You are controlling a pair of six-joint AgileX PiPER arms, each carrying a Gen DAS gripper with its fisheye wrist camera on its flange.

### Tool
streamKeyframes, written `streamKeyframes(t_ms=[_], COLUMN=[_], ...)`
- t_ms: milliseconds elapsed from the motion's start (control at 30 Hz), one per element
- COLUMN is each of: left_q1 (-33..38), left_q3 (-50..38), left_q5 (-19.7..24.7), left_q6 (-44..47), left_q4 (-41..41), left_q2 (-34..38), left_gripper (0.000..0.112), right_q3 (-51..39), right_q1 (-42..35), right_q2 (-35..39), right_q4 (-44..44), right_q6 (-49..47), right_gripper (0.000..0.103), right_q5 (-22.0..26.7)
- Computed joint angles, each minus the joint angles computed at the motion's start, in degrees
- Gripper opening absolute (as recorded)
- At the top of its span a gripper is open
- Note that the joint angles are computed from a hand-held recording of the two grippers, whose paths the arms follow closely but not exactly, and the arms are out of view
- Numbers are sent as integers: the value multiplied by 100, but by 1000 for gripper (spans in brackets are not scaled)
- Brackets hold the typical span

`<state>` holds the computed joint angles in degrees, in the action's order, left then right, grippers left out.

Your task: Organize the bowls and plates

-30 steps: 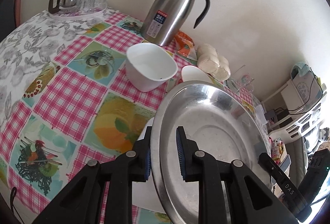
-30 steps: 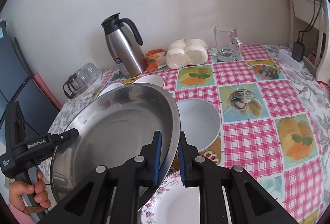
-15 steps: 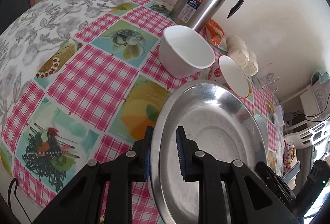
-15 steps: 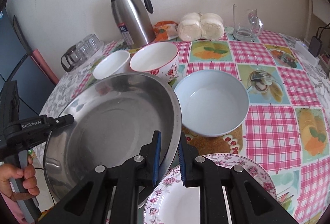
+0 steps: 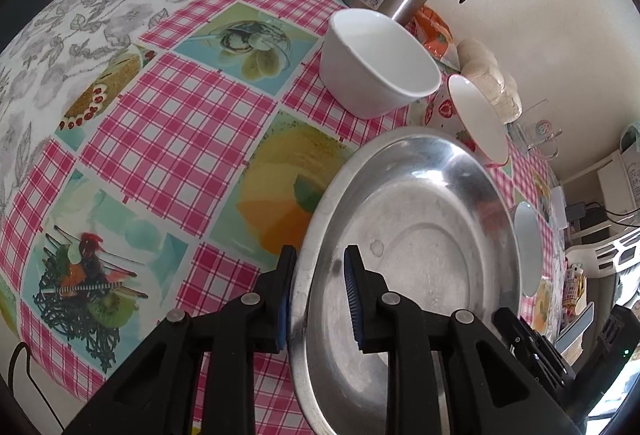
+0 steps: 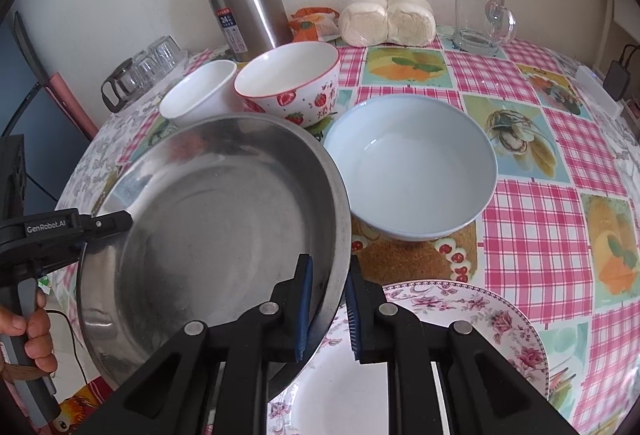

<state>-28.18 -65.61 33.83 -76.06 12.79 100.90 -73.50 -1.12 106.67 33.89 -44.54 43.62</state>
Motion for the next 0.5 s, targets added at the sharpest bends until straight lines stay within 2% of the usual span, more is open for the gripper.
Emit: streamKeyframes(t_ms=[167,500], left_q1=[62,132], left_q3=[-66,-19], left_q5=[26,-196], left_q6=[288,573], left_q4=[-275,-585], left_q2=[139,203], left_gripper=[25,25], right_q3=[-15,-34], right_q1=[-2,12], right_q2=[33,117], right_q4=[11,-9], right_q6=[25,74], right_gripper=[17,17], right_q5=[-38,-57])
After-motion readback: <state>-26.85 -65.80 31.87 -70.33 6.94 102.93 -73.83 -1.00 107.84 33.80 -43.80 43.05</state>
